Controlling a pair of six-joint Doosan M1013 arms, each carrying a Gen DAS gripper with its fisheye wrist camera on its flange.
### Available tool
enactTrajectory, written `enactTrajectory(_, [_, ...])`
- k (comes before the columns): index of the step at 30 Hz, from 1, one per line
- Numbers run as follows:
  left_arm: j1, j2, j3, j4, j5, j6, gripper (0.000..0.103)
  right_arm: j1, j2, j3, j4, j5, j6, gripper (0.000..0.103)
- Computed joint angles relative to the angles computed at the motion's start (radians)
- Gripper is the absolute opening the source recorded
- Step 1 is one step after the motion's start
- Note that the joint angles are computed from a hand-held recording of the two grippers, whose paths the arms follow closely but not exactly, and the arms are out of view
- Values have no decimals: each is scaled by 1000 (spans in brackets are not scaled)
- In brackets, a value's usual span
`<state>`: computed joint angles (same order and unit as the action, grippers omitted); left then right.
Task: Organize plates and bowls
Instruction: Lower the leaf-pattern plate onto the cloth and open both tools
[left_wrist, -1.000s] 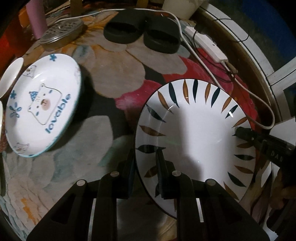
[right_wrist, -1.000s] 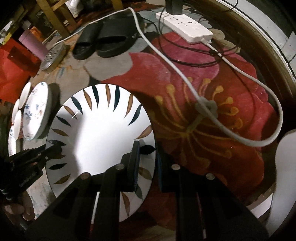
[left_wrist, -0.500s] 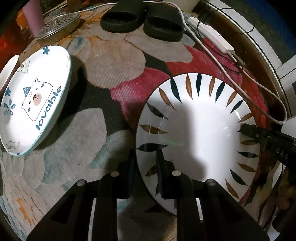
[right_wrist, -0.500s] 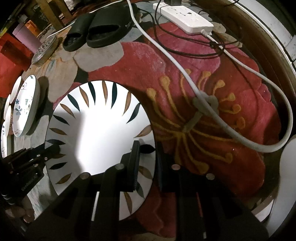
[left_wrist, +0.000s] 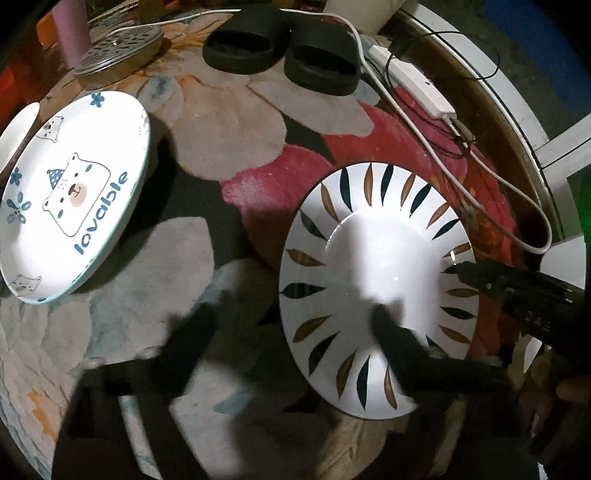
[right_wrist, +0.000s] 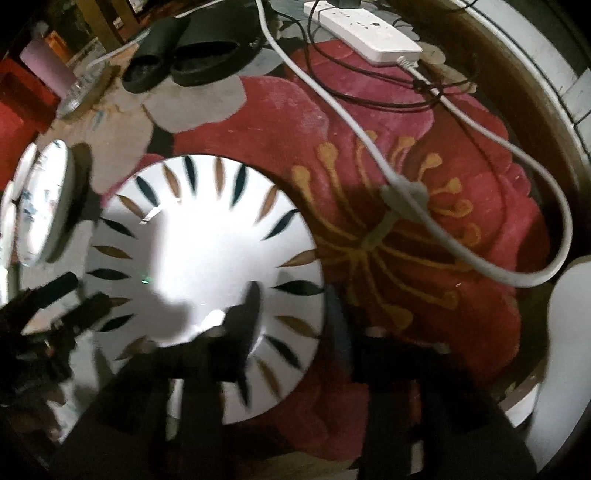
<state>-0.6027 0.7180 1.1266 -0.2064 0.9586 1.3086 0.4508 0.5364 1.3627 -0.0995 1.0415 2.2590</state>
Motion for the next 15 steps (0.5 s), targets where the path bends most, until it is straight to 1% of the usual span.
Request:
enactTrajectory(1, [1,-4,3,9,1,-9,100,1,-2,0,2,-1,3,73])
enactTrajectory(2, [0,-7,5,18,0,-18,100,5,-2,-4,-5,-1,10,89])
enactTrajectory(3, [0,-12,9,28,-3,-29,100,13,-2,-8,-23,-2,24,98])
enactTrajectory(6, [2,-23,16,45,-7,-42,102,31,1,-21,-81,8,52,100])
enactTrajectory(9, [6,-33,26,60,-11,-49,102,38,10,-42,-91,27,46,103])
enactTrajectory(15, [17,-56,52,76,-30,-59,102,51,21,-65,-106,47,35,103])
